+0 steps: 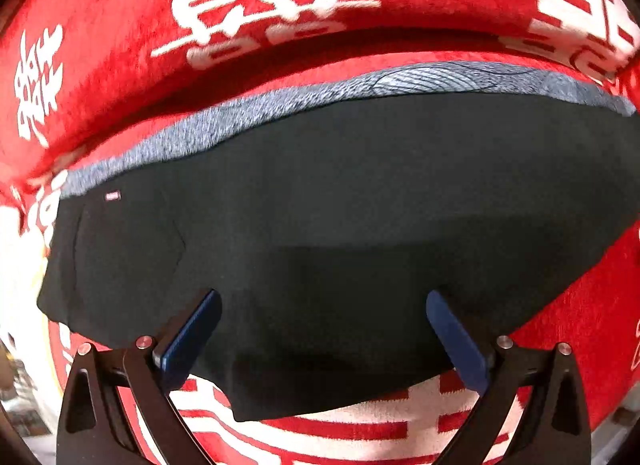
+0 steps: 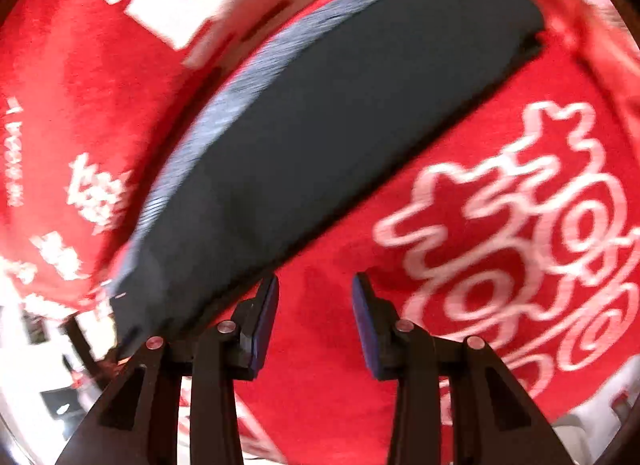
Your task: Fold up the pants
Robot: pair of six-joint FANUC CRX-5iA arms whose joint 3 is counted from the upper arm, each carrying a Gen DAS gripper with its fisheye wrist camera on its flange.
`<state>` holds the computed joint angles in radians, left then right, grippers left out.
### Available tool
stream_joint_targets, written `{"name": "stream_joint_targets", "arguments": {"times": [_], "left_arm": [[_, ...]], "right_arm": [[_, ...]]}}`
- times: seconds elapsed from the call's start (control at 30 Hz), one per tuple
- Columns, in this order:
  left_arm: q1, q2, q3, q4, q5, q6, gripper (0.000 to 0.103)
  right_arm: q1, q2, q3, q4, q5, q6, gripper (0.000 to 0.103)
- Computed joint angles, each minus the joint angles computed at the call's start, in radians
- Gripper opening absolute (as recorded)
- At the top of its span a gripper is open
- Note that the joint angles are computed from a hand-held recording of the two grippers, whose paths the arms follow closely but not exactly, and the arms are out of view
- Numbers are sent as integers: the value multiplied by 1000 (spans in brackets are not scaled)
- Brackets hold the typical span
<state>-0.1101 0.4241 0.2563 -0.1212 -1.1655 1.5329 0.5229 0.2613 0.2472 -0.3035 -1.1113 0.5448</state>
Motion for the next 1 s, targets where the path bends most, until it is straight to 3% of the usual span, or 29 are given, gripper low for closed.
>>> {"name": "stream_joint_targets", "arguments": {"times": [0.1,0.27,0.3,0.33,0.43,0.67,0.83,1.0], "left_arm": [[-9,-3,1,-19,4,1,103],[-28,-12,-11,-24,4,34,103],[-26,-10,-7,-21,0,36,103],[-25,-10,-5,-19,-7,41,103],[-13,-5,-1,-16,-14,38,103],[-2,-26,-40,-9,18,17,103],[-6,-33,-41,-3,6,32,103],[-8,-35,-46,-7,5,36,103]], "right_arm": [[0,37,35,-65,43,41,41],[-15,96,68,-85,81,-14,43],[-14,98,68,-77,75,-30,36],[-17,117,94,-60,49,-32,19],[-8,104,93,-37,23,-3,11],[3,120,115,-11,-73,-5,10],[-6,102,120,-92,-32,59,13],[31,165,226,-13,-93,122,14]]}}
